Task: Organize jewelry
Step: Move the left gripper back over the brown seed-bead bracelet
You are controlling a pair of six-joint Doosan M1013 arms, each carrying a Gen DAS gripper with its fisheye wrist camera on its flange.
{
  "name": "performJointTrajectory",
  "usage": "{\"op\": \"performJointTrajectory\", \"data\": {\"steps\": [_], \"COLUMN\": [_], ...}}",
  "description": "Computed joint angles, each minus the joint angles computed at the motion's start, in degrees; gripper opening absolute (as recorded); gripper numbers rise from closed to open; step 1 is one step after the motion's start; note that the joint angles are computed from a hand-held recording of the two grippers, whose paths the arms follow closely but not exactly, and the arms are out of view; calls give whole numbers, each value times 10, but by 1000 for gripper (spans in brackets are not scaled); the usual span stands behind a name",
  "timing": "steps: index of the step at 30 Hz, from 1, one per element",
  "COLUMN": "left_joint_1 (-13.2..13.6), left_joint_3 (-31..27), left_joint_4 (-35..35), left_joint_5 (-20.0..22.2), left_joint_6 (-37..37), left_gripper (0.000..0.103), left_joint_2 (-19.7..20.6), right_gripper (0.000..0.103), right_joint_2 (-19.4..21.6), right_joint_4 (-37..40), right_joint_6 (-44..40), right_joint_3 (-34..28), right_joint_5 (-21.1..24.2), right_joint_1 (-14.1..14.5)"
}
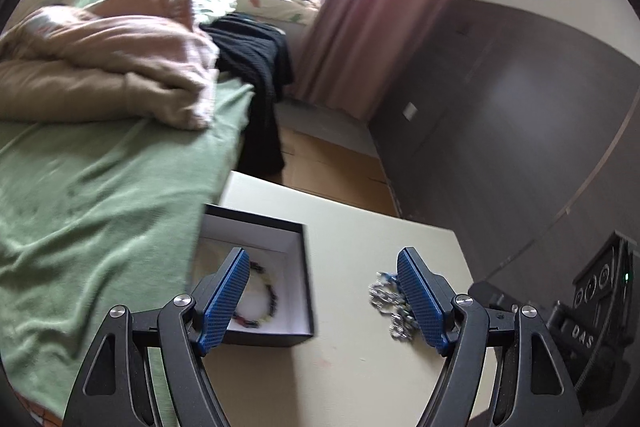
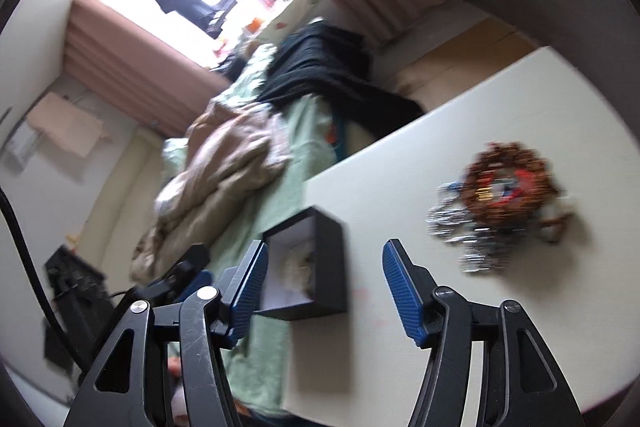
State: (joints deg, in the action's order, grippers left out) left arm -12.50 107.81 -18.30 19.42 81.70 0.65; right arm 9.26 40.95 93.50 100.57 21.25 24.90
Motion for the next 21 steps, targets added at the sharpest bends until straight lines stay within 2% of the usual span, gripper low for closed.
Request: {"op": "performJointTrajectory", "data": {"steps": [1,8,14,16,21], "left_joint_1": [-4,-25,-44,-49,-64], "left_joint_3": [-2,-7,-16,-21,-32], "left_joint_4": [-12,-55,-60,-71,-93], "left_joint_5": [4,14,18,22,39], "left_joint_6": [18,84,108,123,148], "left_gripper": [77,77,77,77,77], "left_joint_2": [3,14,26,32,50], "right_gripper": [63,63,63,63,63], "right_joint_2": [-3,-25,-35,-35,-37], "right_joint_4": [-42,-138,-205,-217,-202], "right_joint_6": [42,165,292,325,344], "right_joint_3": [1,20,37,42,50], "right_joint_5": [-1,4,15,24,39], "right_joint_1": [-1,-21,-44,-51,-69]}}
